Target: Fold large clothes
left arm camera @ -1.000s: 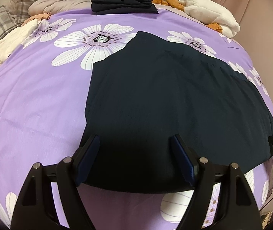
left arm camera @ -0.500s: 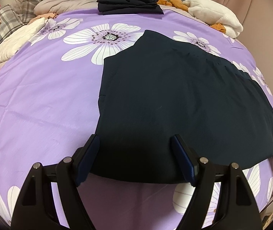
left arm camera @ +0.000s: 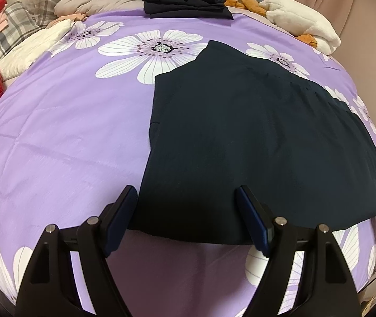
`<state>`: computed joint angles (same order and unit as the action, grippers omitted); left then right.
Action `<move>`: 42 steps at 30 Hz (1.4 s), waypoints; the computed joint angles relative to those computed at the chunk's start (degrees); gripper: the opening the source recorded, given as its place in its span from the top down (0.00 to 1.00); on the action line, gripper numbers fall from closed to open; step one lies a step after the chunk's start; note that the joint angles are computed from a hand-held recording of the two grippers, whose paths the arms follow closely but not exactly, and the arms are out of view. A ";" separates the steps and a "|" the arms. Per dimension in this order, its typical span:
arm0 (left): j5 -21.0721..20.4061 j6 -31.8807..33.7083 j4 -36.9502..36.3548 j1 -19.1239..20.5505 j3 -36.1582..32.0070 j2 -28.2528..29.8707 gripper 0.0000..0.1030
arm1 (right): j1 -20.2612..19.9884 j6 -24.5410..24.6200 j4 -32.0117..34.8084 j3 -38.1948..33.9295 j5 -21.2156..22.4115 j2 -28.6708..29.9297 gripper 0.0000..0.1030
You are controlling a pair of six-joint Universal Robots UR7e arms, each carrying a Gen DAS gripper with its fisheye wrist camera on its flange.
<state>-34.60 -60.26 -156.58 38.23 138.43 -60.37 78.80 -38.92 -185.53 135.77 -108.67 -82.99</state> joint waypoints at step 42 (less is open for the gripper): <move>-0.49 -7.48 6.41 -6.89 -0.80 0.10 0.25 | -1.09 2.40 1.45 4.05 6.34 -6.28 0.41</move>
<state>-35.08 -67.73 -150.17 31.34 137.62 -60.26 77.71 -36.51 -184.09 139.82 -102.33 -89.27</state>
